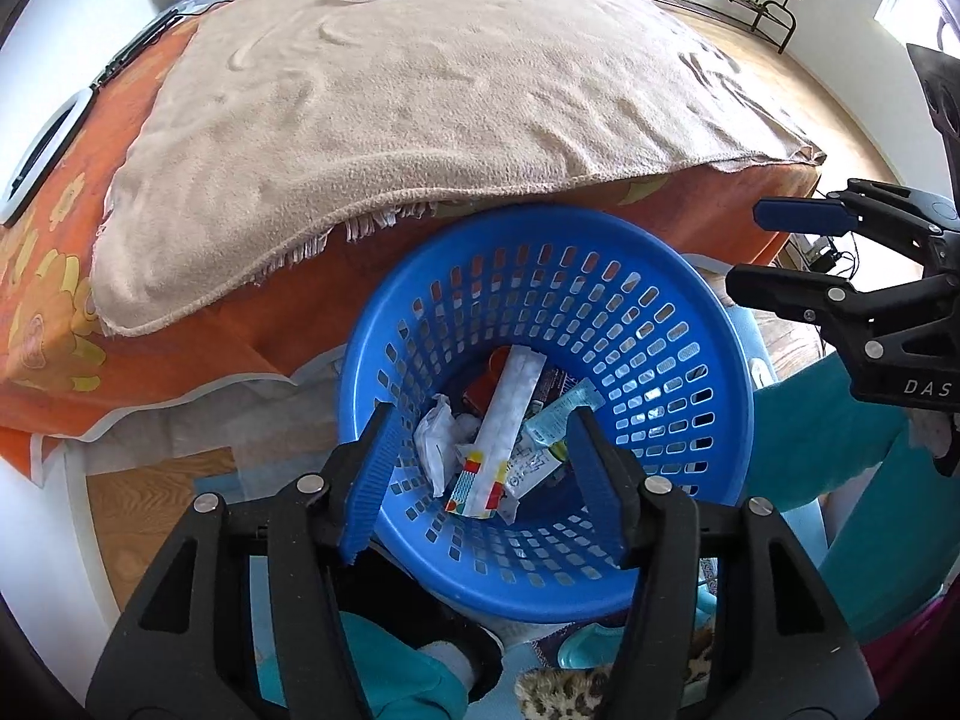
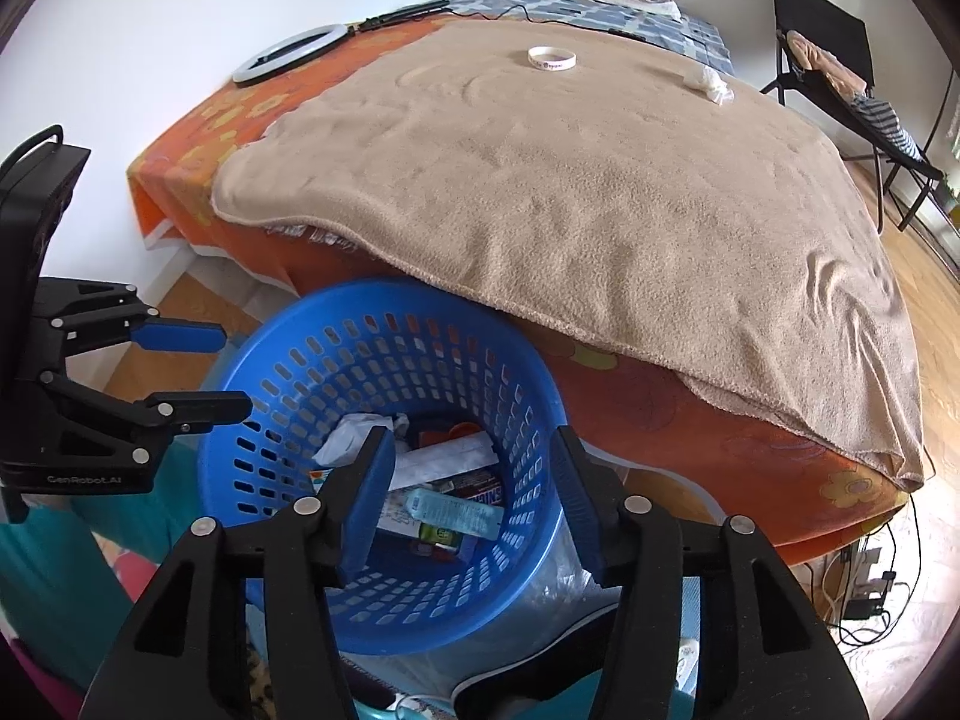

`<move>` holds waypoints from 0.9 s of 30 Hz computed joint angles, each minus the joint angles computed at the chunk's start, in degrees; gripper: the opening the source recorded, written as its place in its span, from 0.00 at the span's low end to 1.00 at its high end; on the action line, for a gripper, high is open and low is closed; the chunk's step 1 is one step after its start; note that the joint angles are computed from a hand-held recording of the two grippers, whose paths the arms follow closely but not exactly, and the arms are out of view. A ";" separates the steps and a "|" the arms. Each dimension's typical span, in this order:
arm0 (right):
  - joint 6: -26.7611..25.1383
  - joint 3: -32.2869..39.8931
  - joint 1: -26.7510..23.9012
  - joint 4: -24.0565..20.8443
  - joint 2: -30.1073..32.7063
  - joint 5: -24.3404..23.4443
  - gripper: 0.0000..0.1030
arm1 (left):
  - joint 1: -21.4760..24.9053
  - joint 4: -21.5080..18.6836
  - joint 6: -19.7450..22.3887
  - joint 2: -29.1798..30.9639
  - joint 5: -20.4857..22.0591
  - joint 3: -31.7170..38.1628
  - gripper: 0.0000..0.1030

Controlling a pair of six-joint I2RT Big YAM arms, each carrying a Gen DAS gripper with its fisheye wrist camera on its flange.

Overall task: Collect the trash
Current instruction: 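Move both tools back over the white wristband and crumpled tissue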

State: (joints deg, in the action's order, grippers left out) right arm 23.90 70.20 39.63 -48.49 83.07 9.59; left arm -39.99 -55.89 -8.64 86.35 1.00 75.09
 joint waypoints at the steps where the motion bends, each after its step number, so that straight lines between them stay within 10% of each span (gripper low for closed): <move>1: 0.03 0.01 -0.03 -0.04 -0.04 0.19 0.56 | 0.03 -0.01 -0.07 0.05 -0.14 0.07 0.57; 27: 1.51 4.56 -0.80 -5.82 1.50 6.73 0.73 | 0.82 0.24 -1.44 1.67 -2.12 4.25 0.71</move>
